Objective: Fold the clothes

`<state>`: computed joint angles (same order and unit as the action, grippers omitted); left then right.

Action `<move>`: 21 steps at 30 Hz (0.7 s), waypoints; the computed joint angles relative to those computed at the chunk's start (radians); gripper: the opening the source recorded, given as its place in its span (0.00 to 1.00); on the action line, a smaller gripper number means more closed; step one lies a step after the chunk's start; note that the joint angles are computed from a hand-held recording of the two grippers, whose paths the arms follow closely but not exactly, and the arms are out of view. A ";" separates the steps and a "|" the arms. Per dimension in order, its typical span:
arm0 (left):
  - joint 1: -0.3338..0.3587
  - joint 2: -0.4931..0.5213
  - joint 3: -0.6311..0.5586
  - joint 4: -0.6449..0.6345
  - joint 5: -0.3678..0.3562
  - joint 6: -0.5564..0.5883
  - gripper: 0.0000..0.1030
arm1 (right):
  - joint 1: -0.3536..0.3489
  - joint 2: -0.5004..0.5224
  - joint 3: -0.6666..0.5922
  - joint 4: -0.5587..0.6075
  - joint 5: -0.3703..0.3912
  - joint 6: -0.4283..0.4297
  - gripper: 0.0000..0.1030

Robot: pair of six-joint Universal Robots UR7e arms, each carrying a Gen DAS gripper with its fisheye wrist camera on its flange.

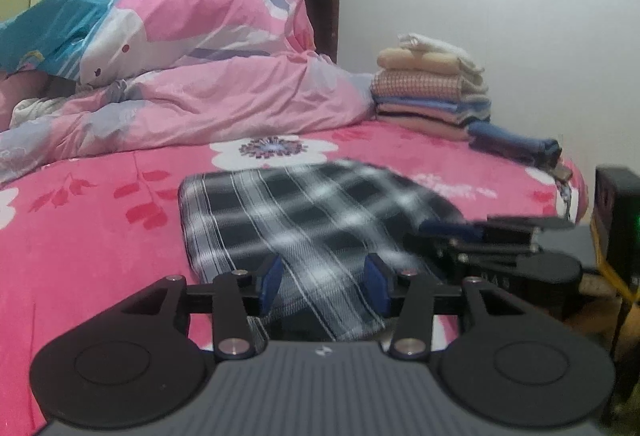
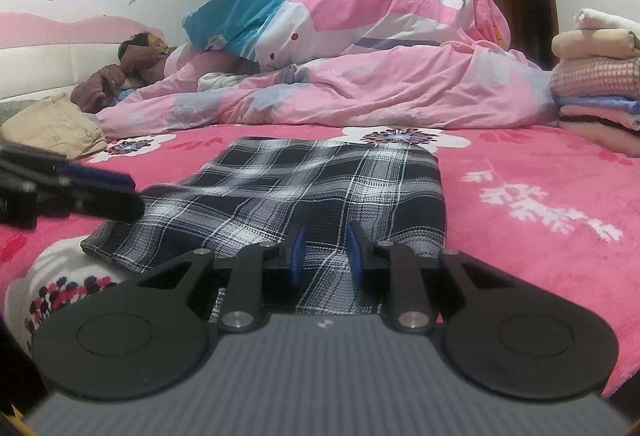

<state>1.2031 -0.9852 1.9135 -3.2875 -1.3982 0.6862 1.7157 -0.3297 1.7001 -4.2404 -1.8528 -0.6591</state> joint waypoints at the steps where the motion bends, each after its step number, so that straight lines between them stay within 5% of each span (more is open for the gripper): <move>1: -0.001 0.007 -0.009 -0.002 0.004 -0.002 0.47 | -0.001 0.000 0.001 0.000 0.003 0.001 0.20; 8: -0.014 0.062 -0.071 0.050 0.114 0.012 0.57 | -0.007 -0.002 0.006 -0.003 0.018 0.005 0.21; 21: -0.011 0.076 -0.066 0.037 0.122 0.025 0.65 | -0.007 0.001 0.007 -0.008 0.024 0.004 0.22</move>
